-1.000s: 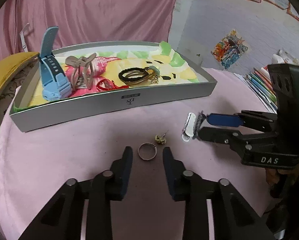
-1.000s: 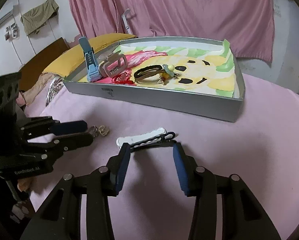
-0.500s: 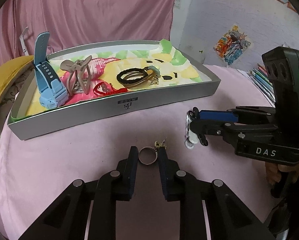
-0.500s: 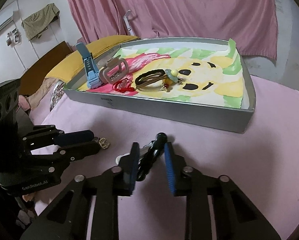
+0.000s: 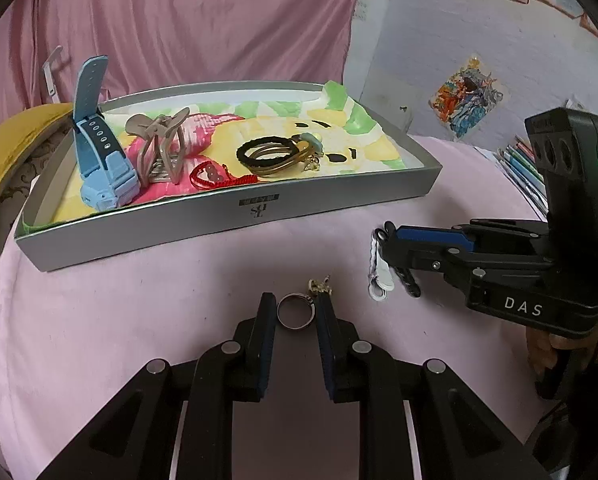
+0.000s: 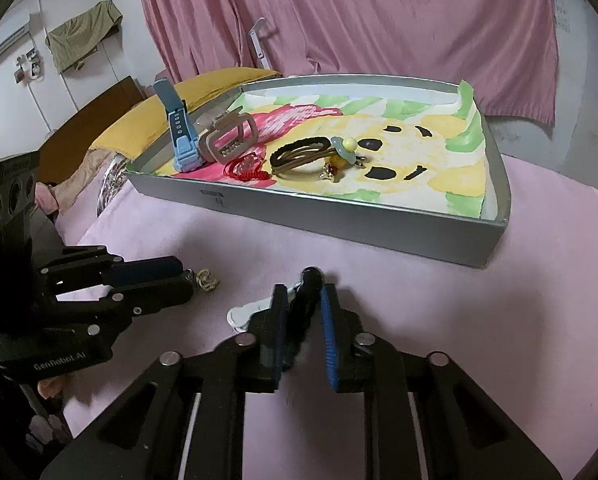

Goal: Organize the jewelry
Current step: 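Grasp the silver ring with the left gripper while the right gripper grasps the black hair clip, then lift the silver ring and black clip and carry both over the tray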

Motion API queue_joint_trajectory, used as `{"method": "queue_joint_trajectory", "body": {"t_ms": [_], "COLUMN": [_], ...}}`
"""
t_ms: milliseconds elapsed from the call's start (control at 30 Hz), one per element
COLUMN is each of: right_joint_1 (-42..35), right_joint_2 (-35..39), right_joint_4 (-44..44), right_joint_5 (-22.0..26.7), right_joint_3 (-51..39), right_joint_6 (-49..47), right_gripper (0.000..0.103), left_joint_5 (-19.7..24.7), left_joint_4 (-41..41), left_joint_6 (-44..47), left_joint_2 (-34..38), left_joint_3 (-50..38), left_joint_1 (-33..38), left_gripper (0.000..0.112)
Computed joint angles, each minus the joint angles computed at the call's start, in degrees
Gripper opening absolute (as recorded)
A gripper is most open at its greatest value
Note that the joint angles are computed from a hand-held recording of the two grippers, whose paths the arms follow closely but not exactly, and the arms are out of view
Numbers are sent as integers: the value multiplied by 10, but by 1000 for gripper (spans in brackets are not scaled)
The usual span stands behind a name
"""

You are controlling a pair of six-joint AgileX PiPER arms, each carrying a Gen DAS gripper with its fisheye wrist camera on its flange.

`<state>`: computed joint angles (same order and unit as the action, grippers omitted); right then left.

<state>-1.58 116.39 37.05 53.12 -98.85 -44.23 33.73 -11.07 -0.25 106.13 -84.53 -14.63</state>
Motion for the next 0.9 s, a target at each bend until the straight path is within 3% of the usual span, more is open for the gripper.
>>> {"method": "queue_joint_trajectory", "body": {"t_ms": [400, 633, 833, 900], "right_joint_1": [-2, -19, -21, -19], "right_joint_2": [-42, -77, -102, -113], "right_joint_4": [20, 118, 215, 258], "right_joint_5": [-45, -75, -123, -150], "right_joint_3": [61, 114, 152, 168], "right_joint_6": [-38, -109, -184, -219], "right_gripper": [12, 12, 12, 12], "left_joint_5": [-32, -88, -172, -201], "left_joint_4": [-19, -50, 42, 124], "left_joint_6": [5, 7, -89, -169], "left_joint_2": [-24, -55, -85, -92], "left_joint_3": [41, 77, 100, 103], "left_joint_1": [0, 10, 1, -6], "left_gripper": [19, 19, 19, 19]}}
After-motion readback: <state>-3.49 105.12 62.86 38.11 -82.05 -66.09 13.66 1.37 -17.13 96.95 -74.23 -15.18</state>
